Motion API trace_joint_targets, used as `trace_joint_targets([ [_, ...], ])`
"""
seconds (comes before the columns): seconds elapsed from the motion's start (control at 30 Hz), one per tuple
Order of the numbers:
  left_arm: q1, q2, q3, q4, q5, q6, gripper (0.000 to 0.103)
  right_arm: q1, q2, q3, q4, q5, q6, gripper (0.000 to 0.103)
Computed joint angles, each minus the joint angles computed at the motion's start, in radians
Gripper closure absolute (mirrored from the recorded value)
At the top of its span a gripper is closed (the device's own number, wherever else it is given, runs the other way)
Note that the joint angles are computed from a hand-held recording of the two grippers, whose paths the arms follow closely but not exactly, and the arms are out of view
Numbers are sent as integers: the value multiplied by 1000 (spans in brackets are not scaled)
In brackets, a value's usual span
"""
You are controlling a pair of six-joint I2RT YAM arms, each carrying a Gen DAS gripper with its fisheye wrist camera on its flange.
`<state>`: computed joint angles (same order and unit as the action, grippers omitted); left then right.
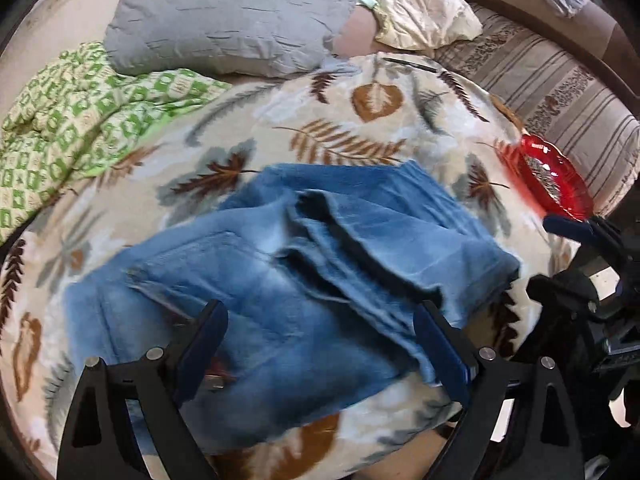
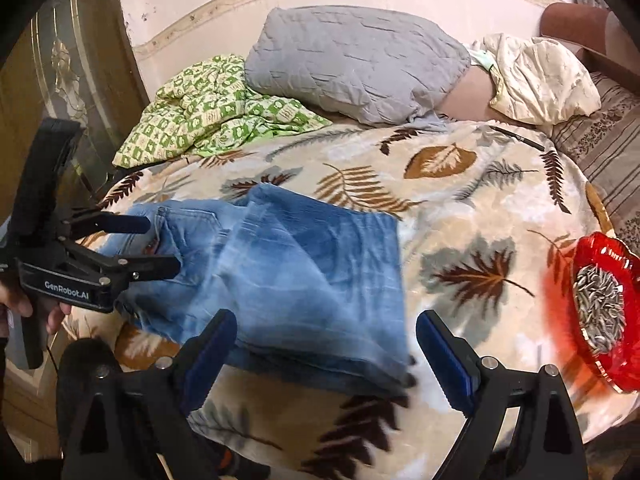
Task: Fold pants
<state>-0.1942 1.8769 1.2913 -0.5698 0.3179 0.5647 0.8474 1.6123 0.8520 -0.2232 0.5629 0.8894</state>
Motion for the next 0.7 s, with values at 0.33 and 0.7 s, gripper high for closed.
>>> trace_joint_targets([
  [0.33, -68, -15, -59, 30, -45, -42, 9, -119, -132, -113, 51, -121, -149, 10],
  [0.7, -137, 56, -14, -7, -61, -157, 13, -202, -19, 13, -5, -168, -285, 10],
])
